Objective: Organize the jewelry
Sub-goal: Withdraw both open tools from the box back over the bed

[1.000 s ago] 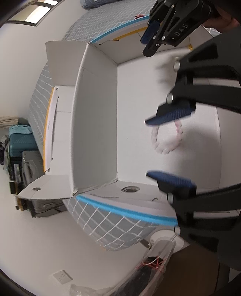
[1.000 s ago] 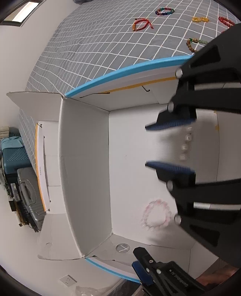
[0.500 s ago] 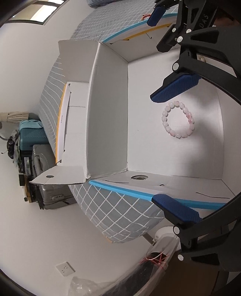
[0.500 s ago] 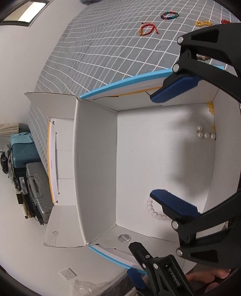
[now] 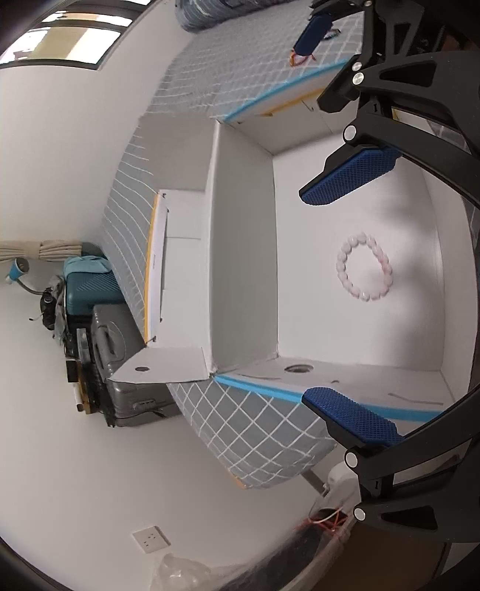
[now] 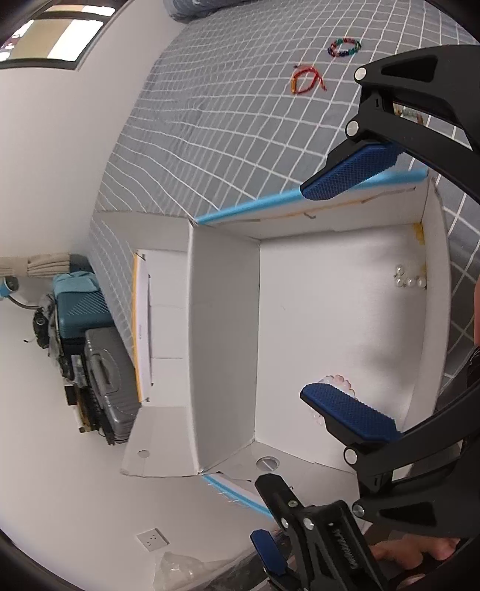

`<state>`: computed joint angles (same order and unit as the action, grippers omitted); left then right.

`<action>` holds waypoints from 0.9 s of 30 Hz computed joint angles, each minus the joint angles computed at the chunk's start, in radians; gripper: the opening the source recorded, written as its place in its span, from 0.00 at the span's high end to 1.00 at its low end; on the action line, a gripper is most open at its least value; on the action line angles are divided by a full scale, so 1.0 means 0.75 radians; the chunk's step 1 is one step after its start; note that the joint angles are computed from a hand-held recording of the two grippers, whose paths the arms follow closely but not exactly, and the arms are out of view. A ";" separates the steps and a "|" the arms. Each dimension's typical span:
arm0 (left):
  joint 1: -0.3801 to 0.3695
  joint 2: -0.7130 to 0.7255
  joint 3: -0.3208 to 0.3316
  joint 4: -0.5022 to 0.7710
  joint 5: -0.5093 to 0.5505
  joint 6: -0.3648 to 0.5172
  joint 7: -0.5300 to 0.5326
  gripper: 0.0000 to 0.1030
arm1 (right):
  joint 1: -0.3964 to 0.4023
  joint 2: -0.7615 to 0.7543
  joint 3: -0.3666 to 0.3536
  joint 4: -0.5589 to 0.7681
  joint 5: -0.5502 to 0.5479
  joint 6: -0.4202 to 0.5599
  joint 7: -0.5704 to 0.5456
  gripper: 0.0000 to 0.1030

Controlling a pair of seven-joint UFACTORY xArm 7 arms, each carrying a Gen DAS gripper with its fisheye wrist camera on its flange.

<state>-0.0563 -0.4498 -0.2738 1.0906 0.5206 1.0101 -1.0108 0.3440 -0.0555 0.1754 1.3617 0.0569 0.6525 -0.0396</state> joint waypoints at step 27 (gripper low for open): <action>-0.469 0.630 -0.084 0.701 0.196 0.071 -0.069 0.06 | -0.317 -0.440 -0.227 -0.306 -0.001 0.016 -0.125 0.07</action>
